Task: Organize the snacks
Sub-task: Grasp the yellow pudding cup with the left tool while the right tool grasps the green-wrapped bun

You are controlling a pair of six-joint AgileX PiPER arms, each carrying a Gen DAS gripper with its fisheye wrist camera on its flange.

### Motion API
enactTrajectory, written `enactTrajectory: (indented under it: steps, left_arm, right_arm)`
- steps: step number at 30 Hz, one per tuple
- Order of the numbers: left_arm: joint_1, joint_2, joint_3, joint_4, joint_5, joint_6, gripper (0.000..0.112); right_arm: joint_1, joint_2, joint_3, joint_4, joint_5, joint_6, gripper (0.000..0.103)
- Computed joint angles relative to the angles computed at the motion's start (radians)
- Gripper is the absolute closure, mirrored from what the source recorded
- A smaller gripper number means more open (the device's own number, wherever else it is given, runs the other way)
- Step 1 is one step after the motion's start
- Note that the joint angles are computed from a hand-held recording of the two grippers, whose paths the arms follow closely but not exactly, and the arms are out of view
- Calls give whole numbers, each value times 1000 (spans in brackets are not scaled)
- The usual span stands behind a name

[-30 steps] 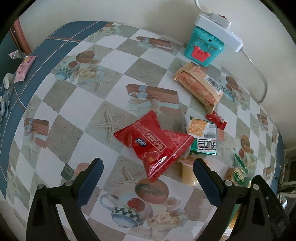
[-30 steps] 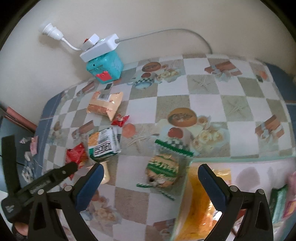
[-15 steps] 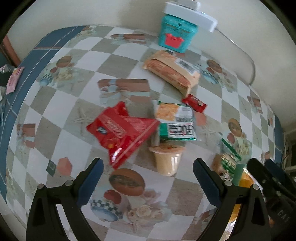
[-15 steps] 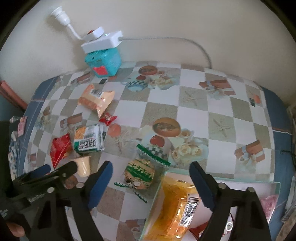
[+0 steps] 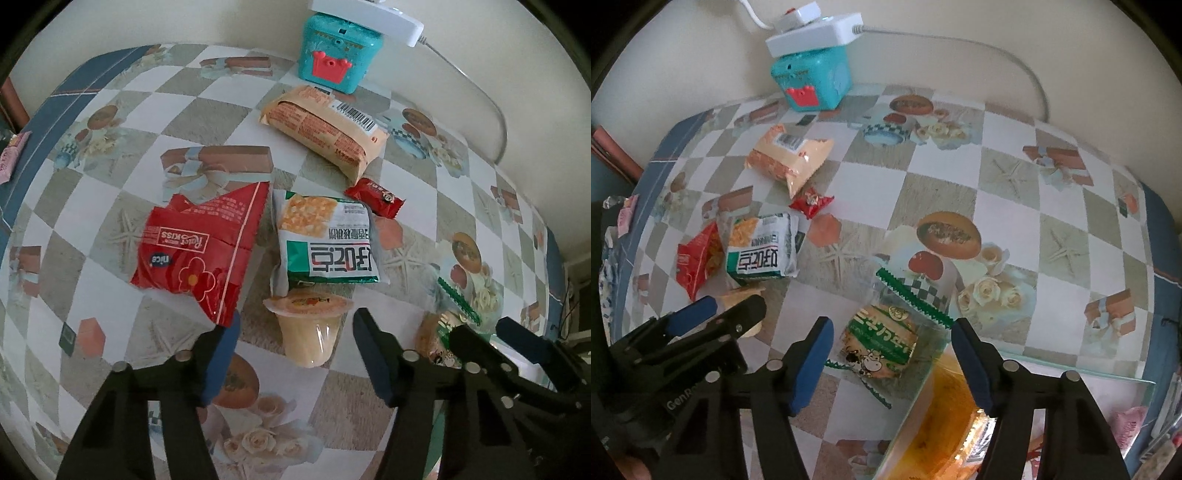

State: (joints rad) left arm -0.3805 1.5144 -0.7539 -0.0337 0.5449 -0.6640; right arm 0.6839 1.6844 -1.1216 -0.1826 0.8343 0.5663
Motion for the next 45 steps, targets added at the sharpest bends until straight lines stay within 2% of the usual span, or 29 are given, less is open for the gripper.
enactTrajectory:
  steps: [2, 4, 6, 13, 14, 21, 28, 37, 39, 45]
  left_arm:
    - [6, 3, 2, -18, -2, 17, 65]
    - [10, 6, 2, -31, -6, 30, 69]
    - [15, 6, 1, -36, -5, 36, 69]
    - [62, -7, 19, -45, 23, 55, 69]
    - [73, -6, 23, -58, 22, 70, 69]
    - [168, -32, 60, -190, 15, 236, 69]
    - [263, -54, 91, -313, 18, 399, 69]
    - [193, -41, 70, -174, 3, 253, 69]
    - [188, -42, 71, -170, 3, 243, 76]
    - [160, -48, 63, -119, 41, 171, 77]
  right_arm:
    - [3, 11, -2, -4, 0, -2, 34]
    - [12, 20, -6, -24, 2, 12, 38]
    - [10, 31, -16, -14, 8, 5, 44]
    - [24, 88, -54, -18, 41, 14, 46]
    - [27, 92, -57, -17, 42, 16, 49]
    - [68, 104, -58, 25, 26, -9, 52]
    - [134, 135, -84, -29, 53, 52, 52]
    - [210, 150, -72, -127, 54, 212, 51]
    - [239, 152, -62, -160, 56, 271, 51]
    - [302, 135, -28, -180, 49, 375, 51]
